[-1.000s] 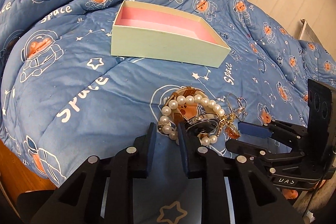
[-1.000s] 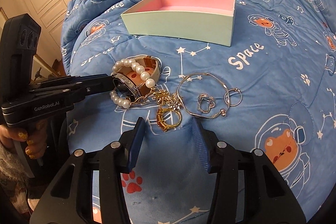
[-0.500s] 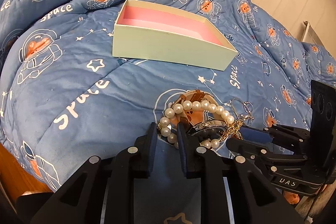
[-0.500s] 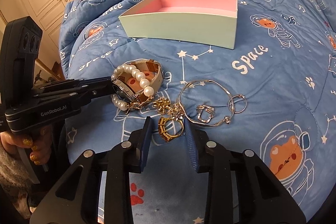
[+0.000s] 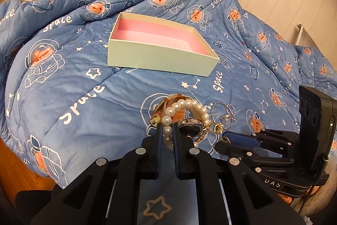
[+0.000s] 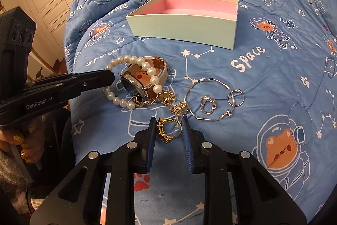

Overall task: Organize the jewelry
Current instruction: 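Close left gripper on the pearl bracelet while right gripper grasps the gold ring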

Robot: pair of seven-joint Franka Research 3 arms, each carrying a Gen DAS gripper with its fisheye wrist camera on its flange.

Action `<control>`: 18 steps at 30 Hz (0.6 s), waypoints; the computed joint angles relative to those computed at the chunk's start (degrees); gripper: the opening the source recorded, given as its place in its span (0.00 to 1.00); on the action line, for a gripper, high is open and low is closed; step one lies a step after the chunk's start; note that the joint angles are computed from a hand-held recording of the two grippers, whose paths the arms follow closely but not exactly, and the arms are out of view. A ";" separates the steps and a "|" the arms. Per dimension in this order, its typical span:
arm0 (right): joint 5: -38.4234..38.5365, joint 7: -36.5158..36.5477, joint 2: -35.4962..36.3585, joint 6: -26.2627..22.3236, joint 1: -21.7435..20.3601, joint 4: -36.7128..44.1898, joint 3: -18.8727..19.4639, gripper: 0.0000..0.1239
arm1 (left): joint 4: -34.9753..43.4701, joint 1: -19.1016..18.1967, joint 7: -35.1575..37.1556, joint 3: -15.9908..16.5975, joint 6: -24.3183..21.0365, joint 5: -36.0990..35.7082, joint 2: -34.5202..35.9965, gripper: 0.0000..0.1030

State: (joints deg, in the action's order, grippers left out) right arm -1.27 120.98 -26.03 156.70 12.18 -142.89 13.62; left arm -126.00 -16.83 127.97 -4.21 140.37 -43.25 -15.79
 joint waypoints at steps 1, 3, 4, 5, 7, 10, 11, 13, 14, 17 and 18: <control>0.41 -0.70 -0.50 -0.42 0.65 -0.12 -0.40 0.20 | -0.11 -0.09 0.31 0.12 -0.38 -0.24 -0.53 0.09; 1.80 -2.55 -1.43 -0.88 2.15 -0.33 -1.39 0.20 | -0.19 -0.36 0.76 0.38 -1.24 -0.67 -1.51 0.09; 2.55 -3.43 -1.91 -1.09 2.76 -0.41 -1.81 0.20 | -0.16 -0.56 1.09 0.55 -1.73 -0.97 -2.00 0.09; 3.18 -4.21 -2.42 -1.29 3.19 -0.52 -2.07 0.20 | -0.05 -0.76 1.41 0.67 -2.20 -1.14 -2.48 0.09; 3.96 -5.72 -3.33 -1.95 3.61 -0.41 -2.27 0.20 | 0.33 -1.29 2.36 0.89 -3.03 -1.53 -3.30 0.09; 4.42 -7.54 -4.41 -3.10 3.53 0.04 -2.27 0.20 | 1.37 -2.00 3.65 0.95 -4.22 -1.56 -3.90 0.09; 4.70 -8.15 -4.65 -3.39 3.55 0.23 -2.39 0.20 | 1.74 -2.17 3.89 0.84 -4.40 -1.36 -3.99 0.09; 5.18 -9.12 -5.11 -3.92 3.40 0.62 -2.57 0.20 | 2.71 -2.49 4.15 0.72 -4.90 -1.09 -3.84 0.09; 5.22 -9.36 -5.30 -4.15 3.12 0.82 -2.48 0.20 | 3.31 -2.64 4.31 0.77 -5.45 -1.10 -3.64 0.09; 4.90 -10.21 -5.59 -4.41 2.06 1.62 -2.40 0.20 | 5.35 -2.66 4.55 0.24 -5.85 -0.28 -2.67 0.09; 4.67 -10.48 -5.48 -4.40 1.64 2.02 -2.34 0.20 | 6.11 -2.63 4.67 -0.01 -5.81 0.23 -2.26 0.09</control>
State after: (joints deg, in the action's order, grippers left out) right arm 3.40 110.50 -31.51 152.30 13.83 -140.87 11.28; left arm -119.88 -19.46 132.64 -4.22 134.56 -43.02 -18.05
